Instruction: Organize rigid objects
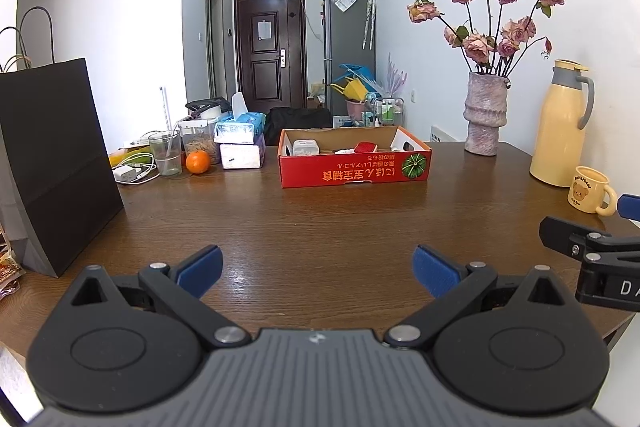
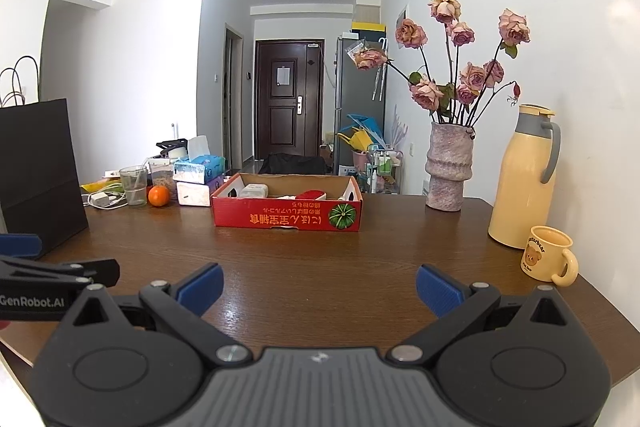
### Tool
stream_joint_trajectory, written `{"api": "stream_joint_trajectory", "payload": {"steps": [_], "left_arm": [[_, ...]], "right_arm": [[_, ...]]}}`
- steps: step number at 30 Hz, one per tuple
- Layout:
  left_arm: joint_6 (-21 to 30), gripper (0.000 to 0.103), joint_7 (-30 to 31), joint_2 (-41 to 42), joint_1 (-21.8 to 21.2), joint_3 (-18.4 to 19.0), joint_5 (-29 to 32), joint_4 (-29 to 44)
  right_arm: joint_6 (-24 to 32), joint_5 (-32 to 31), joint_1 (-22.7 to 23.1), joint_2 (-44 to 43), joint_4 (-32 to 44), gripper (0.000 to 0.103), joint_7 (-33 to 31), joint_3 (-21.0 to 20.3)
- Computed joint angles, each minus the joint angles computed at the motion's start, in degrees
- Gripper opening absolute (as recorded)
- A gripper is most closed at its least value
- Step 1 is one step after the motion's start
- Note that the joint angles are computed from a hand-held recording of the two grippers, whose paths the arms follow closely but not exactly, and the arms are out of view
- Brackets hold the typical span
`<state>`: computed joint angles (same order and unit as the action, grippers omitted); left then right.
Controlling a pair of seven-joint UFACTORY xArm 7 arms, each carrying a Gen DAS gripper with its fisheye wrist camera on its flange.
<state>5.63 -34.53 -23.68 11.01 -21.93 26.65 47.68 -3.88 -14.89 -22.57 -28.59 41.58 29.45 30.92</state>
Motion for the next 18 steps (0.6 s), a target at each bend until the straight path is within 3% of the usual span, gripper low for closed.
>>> {"api": "stream_joint_trajectory", "payload": {"steps": [18], "left_arm": [[-0.4, 0.103, -0.8, -0.1, 1.0, -0.6, 0.6, -0.1]], "right_arm": [[0.7, -0.5, -0.6, 0.1, 0.5, 0.103, 0.4, 0.9]]}}
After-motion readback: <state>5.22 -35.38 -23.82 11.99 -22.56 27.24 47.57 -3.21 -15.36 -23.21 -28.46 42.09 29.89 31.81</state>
